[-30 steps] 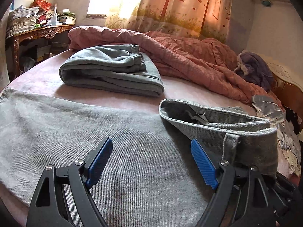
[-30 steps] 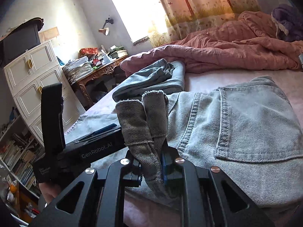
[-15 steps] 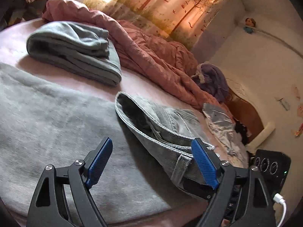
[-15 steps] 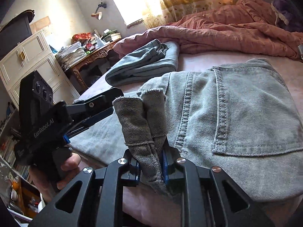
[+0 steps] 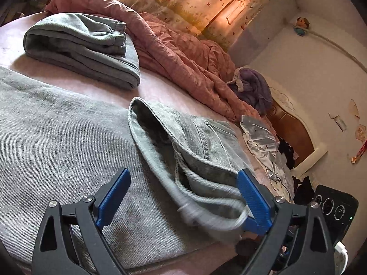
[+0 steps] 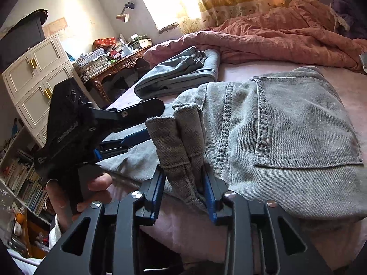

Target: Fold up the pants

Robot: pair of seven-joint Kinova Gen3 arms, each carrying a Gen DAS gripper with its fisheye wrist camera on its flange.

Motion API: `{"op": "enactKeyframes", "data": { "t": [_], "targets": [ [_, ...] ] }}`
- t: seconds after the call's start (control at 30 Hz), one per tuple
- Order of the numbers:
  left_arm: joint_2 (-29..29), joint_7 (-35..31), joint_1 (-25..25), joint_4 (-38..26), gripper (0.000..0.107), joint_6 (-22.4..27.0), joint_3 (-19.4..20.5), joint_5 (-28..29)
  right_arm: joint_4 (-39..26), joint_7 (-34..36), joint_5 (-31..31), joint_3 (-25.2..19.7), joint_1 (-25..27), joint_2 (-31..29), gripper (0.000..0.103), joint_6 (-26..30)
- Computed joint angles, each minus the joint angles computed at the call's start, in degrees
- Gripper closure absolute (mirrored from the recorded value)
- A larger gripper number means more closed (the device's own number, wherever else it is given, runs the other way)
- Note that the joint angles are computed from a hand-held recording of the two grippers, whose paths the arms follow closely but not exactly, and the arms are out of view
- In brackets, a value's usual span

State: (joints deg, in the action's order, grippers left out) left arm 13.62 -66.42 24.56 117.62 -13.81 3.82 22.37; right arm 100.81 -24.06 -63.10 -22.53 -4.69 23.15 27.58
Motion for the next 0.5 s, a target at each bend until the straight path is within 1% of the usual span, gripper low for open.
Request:
{"op": "enactKeyframes", "data": {
  "t": [0.03, 0.13, 0.17, 0.2, 0.23, 0.27, 0.3, 0.33, 0.37, 0.43, 0.47, 0.5],
  "targets": [
    [0.00, -1.72, 1.51, -0.38, 0.014, 0.73, -1.47, 1.62, 1.31, 2.33, -2.33, -1.91, 1.85, -0.66, 0.032, -1.48],
    [0.27, -8.67, 9.31, -1.73, 0.014, 2.60, -9.29, 8.43, 5.19, 8.49, -9.32, -9.88, 9.26, -2.62, 0.032, -8.17],
    [0.36, -11.00, 11.62, -1.92, 0.014, 2.69, -11.49, 10.54, 6.10, 10.25, -11.65, -11.57, 10.99, -3.08, 0.034, -10.50],
    [0.38, -13.33, 12.88, -2.21, 0.014, 2.98, -12.63, 12.63, 6.76, 11.86, -13.98, -12.20, 11.74, -3.46, 0.040, -12.83],
    [0.61, -14.77, 13.07, -2.62, 0.014, 3.26, -12.71, 13.79, 7.26, 13.07, -16.31, -11.77, 11.60, -4.00, 0.045, -15.16],
    [0.90, -15.34, 12.20, -3.04, 0.014, 3.56, -11.83, 14.01, 7.53, 14.25, -18.64, -10.28, 10.43, -4.51, 0.046, -17.49],
    [0.98, -16.10, 10.96, -3.27, 0.014, 3.83, -10.45, 14.34, 7.61, 15.16, -20.93, -7.72, 8.57, -4.87, 0.055, -19.43],
    [1.03, -16.02, 10.20, -3.40, 0.014, 4.08, -9.65, 13.90, 7.63, 15.24, -22.28, -5.16, 6.76, -5.09, 0.066, -20.44],
    [1.08, -15.65, 9.39, -3.41, 0.014, 3.84, -8.82, 13.16, 7.45, 14.57, -22.71, -2.51, 5.32, -5.05, 0.070, -20.52],
    [0.91, -15.43, 8.76, -2.63, 0.014, 1.58, -7.41, 12.30, 7.00, 11.29, -20.76, 2.80, 2.26, -4.94, 0.076, -19.90],
    [0.57, -15.91, 9.50, -1.67, 0.014, -0.75, -7.30, 12.88, 6.87, 8.96, -18.59, 5.46, 0.44, -4.92, 0.078, -19.81],
    [0.28, -17.15, 11.17, -0.93, 0.014, -3.08, -8.25, 14.40, 6.84, 6.63, -16.27, 8.10, -1.27, -4.99, 0.081, -19.39]
  ]
}}
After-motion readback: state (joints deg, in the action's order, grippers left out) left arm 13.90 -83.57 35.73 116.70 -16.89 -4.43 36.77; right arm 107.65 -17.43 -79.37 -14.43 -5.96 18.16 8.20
